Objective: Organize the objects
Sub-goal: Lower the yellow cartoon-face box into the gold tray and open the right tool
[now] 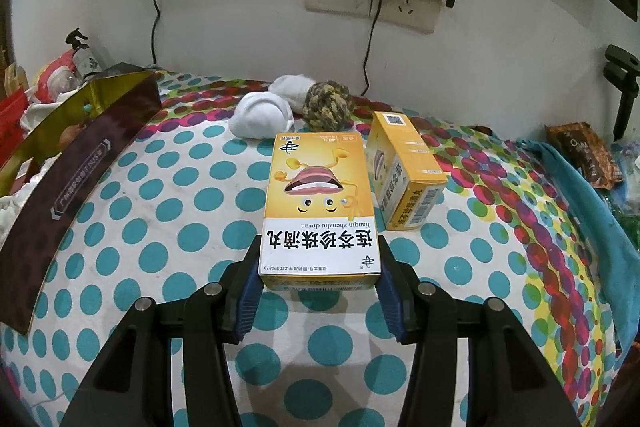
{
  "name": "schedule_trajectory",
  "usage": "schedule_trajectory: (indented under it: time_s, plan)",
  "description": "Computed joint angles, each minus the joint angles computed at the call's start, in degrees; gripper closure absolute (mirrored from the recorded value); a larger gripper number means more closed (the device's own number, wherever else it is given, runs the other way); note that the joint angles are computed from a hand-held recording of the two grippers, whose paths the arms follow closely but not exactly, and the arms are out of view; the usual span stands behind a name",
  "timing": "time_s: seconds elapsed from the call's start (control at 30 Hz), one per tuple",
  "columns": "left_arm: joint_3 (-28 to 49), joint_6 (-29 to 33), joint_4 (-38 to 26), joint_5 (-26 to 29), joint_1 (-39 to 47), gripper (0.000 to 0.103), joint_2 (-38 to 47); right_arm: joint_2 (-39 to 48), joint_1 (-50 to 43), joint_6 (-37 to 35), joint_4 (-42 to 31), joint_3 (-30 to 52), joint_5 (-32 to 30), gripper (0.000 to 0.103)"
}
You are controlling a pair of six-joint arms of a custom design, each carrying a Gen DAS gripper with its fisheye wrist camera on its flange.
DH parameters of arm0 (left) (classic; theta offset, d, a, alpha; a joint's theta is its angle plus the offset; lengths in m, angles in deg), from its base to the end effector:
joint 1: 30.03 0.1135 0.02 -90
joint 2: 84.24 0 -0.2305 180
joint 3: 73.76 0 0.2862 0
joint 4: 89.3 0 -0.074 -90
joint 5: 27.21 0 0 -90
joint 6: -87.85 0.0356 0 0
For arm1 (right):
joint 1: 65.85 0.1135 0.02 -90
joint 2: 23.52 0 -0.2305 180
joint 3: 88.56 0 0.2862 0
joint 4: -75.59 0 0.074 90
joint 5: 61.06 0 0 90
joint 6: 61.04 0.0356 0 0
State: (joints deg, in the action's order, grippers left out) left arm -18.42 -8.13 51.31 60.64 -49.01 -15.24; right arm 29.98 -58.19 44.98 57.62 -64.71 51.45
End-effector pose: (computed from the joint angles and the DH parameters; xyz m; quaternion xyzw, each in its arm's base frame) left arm 0.2665 -0.0902 0.1735 0.1014 0.9429 -0.0511 0.3132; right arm 0.2037 0.0136 0.0782 0.1370 0.9069 -0.1054 0.3843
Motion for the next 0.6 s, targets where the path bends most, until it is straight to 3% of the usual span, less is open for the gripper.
schedule_trajectory:
  time_s: [0.2,0.43,0.6]
  plan:
    - [-6.5,0.2,-1.4,-0.9,-0.9,0.053,-8.8,-8.3,1.4,-2.0,-0.7,-3.4,-0.2,0.055]
    - [-11.1,3.1,-3.8,-0.9,2.0,0.052,-16.4,-6.3,6.3,-0.3,-1.4,-1.5,1.3,0.055]
    - [-12.1,4.5,-5.5,2.6,7.1,0.052,-18.5,-4.3,14.4,2.1,-3.2,4.0,2.9,0.055]
